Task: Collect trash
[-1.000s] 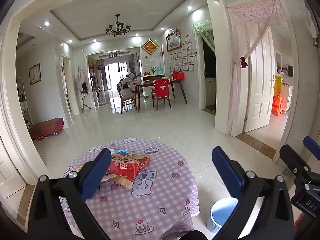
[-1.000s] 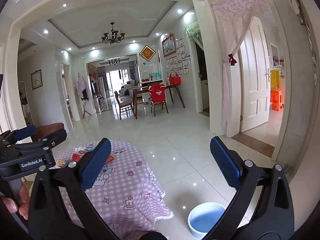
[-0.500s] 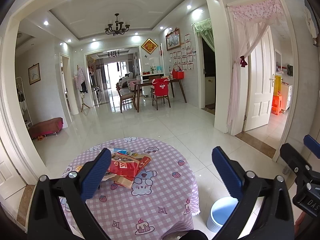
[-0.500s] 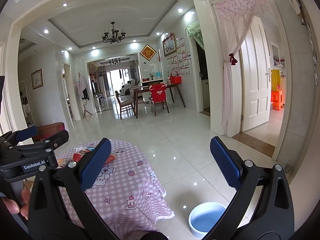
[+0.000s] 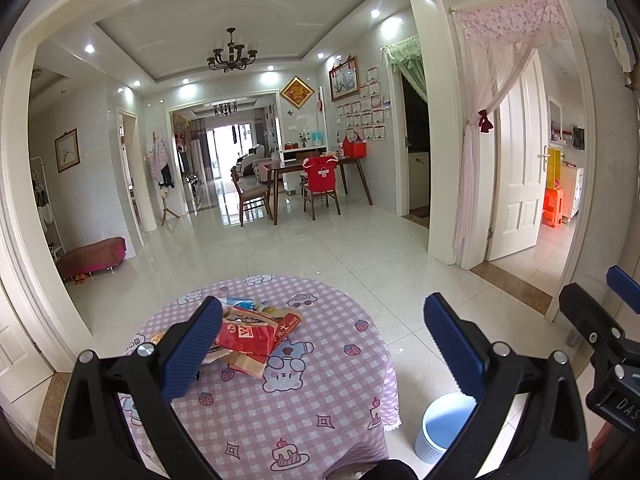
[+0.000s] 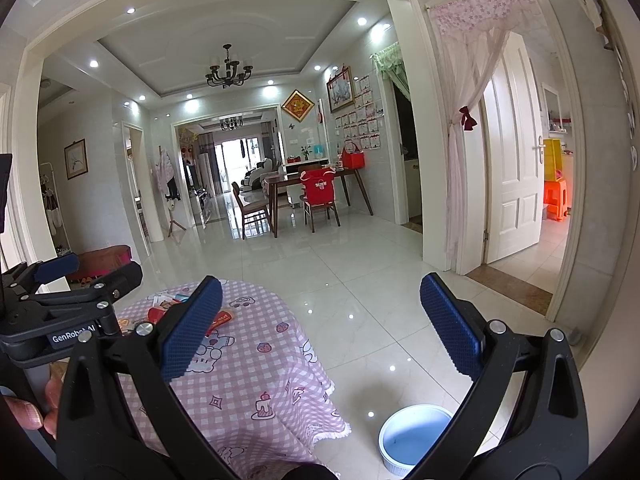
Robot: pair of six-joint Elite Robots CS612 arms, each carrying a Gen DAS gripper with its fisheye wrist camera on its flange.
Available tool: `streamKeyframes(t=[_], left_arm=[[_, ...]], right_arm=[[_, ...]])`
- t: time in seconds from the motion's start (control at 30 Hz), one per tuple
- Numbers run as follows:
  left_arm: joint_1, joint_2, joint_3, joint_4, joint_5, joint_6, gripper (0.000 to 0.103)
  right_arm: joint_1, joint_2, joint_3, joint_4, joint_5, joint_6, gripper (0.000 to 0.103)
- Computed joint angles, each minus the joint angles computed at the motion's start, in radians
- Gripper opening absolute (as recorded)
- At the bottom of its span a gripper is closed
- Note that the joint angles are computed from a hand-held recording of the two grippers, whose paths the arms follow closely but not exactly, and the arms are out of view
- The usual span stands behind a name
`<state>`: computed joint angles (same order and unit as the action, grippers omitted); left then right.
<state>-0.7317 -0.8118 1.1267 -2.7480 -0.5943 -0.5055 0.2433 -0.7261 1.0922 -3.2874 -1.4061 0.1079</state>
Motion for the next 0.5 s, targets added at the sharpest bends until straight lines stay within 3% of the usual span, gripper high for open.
streamKeyframes(t=[0.5], left_arm=[[0.001,0.002,0.000,-0.002,-0.002,0.003,0.099]], right_arm=[[0.000,0.001,0.000,0.001,0.000,0.001,0.097]])
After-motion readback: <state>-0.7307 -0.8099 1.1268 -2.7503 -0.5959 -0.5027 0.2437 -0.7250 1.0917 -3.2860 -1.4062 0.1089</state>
